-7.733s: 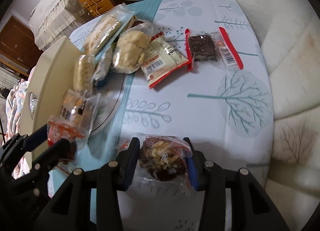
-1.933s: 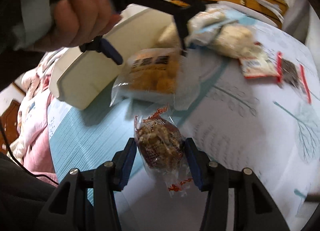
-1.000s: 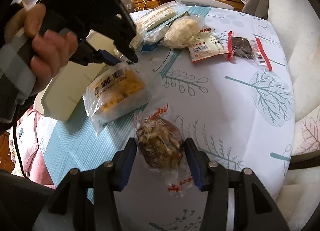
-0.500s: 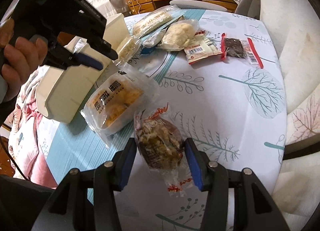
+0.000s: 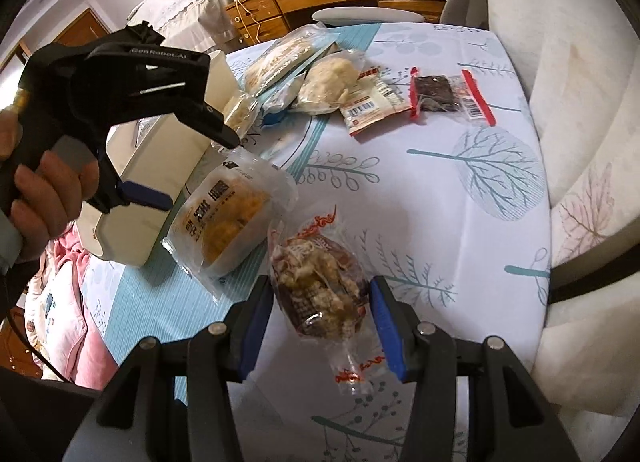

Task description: Organize snacks

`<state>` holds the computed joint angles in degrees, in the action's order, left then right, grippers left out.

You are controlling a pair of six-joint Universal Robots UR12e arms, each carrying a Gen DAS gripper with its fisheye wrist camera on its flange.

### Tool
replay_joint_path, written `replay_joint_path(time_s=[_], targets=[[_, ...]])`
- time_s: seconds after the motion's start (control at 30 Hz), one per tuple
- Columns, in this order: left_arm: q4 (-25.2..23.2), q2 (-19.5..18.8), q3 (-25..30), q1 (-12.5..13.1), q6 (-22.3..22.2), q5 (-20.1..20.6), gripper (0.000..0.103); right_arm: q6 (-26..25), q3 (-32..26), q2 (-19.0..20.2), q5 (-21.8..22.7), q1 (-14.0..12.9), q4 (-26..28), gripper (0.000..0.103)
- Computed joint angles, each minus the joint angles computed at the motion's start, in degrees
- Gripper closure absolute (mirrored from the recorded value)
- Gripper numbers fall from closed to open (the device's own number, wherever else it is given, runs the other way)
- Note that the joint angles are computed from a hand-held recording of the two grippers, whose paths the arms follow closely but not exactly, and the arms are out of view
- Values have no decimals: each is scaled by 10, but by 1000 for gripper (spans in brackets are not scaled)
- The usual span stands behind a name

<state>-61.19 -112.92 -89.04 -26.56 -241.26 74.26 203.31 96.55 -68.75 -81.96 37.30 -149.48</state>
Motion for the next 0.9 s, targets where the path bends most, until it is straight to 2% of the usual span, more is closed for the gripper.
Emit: replay_joint_path(time_s=[0.07, 0.13, 0.3, 0.47, 0.67, 0.87, 0.9], targets=[[-5, -4, 3, -2, -2, -5, 6, 1, 2, -2, -2, 0, -1, 53], [-12, -12, 11, -6, -5, 0, 1, 0, 4, -4, -6, 0, -2, 53], [-52, -31, 40, -18, -12, 33, 1, -2, 11, -11, -11, -1, -1, 53], [-95, -49, 71, -34, 6, 85, 1, 2, 16, -16, -14, -4, -1, 53], [-110, -62, 86, -44, 24, 110, 0, 7, 19, -18, -15, -6, 0, 53], [-71, -62, 72, -44, 26, 105, 0, 3, 21, -19, -15, -7, -6, 53], [-62, -60, 64, -41, 31, 94, 0, 3, 20, -19, -14, -7, -5, 53]])
